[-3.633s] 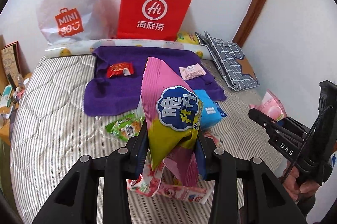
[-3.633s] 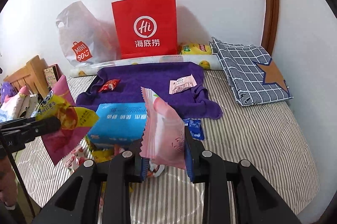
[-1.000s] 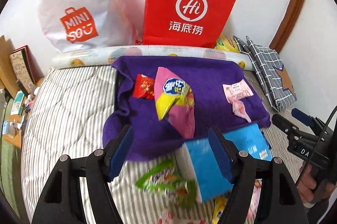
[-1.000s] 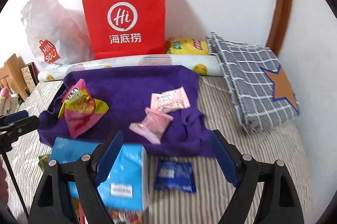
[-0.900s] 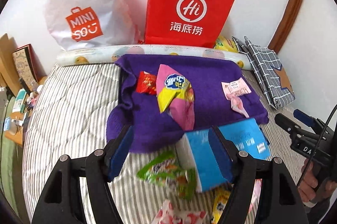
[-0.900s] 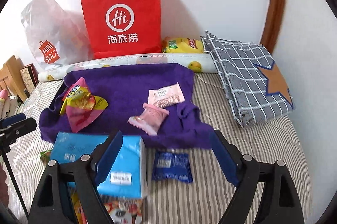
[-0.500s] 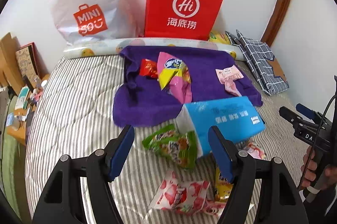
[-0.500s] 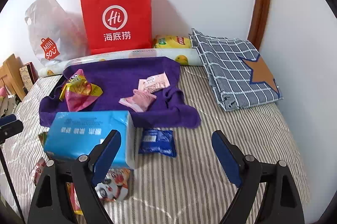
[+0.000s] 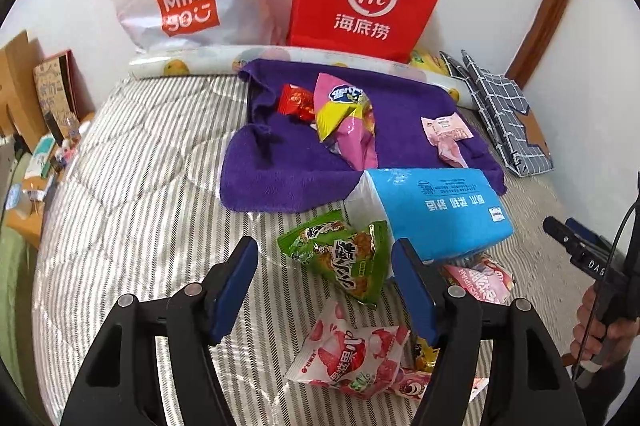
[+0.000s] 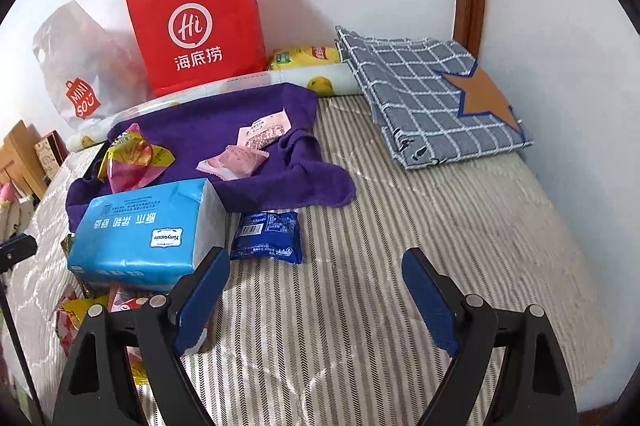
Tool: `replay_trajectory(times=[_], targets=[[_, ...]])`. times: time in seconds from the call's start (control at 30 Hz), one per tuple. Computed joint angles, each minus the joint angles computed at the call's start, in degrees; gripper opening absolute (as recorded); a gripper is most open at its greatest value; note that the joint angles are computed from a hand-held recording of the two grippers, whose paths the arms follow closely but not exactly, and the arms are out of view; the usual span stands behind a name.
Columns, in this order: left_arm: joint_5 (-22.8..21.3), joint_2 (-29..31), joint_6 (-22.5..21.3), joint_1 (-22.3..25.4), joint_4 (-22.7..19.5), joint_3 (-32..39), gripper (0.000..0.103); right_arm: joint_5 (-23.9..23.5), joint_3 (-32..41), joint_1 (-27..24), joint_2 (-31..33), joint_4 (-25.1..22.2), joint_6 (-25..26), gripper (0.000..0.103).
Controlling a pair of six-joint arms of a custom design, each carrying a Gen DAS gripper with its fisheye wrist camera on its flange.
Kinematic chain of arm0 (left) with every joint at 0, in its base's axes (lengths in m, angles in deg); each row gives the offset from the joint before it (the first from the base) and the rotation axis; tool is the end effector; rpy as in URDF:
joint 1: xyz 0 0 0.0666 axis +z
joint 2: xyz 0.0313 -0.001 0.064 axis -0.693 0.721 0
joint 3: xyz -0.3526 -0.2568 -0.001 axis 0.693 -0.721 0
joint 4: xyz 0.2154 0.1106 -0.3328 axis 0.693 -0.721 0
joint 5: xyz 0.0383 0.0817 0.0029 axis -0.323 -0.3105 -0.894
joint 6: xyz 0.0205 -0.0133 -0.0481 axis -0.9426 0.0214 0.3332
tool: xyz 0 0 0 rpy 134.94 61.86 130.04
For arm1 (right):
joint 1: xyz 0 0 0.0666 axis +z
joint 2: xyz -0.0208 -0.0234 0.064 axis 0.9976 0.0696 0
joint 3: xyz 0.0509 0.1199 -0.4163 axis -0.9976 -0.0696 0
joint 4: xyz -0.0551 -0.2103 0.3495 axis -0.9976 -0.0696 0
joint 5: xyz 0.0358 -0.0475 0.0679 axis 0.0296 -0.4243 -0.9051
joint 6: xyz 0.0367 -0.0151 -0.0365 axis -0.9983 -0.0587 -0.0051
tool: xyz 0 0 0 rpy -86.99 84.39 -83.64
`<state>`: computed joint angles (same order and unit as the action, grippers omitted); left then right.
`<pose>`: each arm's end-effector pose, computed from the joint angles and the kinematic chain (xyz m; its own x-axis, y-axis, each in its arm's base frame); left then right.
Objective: Organize snacks
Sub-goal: 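Move the right gripper to the dark blue packet and close on it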
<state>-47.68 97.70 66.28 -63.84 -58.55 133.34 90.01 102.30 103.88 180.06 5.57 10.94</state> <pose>0.5012 -0.1787 0.3403 -0.7637 -0.2033 -0.6127 -0.0761 0.9708 -0.2273 0.5695 0.1827 0.3392 -0.7332 -0.0788 -0.6754 -0.1911 0.9771 0.0934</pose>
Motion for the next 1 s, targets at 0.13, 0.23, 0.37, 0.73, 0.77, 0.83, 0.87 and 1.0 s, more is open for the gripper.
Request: replay_trajectory(times=[0.13, 0.23, 0.37, 0.73, 0.77, 0.83, 0.87, 1.0], targets=[[1.7, 0.8, 0.9, 0.7, -0.2, 0.5, 0.069, 0.4, 1.4, 0.4, 2.1, -0.8, 1.4, 0.067], [1.7, 1.5, 1.0, 0.8, -0.6, 1.1, 0.069, 0.3, 2.9, 0.4, 4.0, -1.8, 2.1, 0.058], [1.9, 2.4, 0.8, 1.1, -1.2, 2.0, 0.070, -2.3, 4.9, 0.0, 6.2, -1.9, 2.1, 0.054], [3.3, 4.8, 0.1, 2.3, -2.4, 4.2, 0.070, -8.6, 10.8, -0.9, 11.6, -4.4, 1.1, 0.051], [3.5, 5.0, 0.0, 2.4, -2.4, 4.3, 0.070, -9.8, 11.4, -1.0, 12.1, -5.1, 1.0, 0.051], [3.8, 5.2, 0.0, 2.5, -2.7, 4.5, 0.070, -11.6, 12.2, -1.2, 12.7, -6.0, 1.1, 0.051], [4.0, 5.3, 0.0, 2.7, -2.7, 4.7, 0.070, -13.4, 12.9, -1.5, 13.3, -7.0, 1.0, 0.051], [4.6, 5.4, 0.5, 3.0, -2.6, 4.6, 0.070, -14.4, 13.4, -1.5, 13.6, -7.6, 1.9, 0.050]])
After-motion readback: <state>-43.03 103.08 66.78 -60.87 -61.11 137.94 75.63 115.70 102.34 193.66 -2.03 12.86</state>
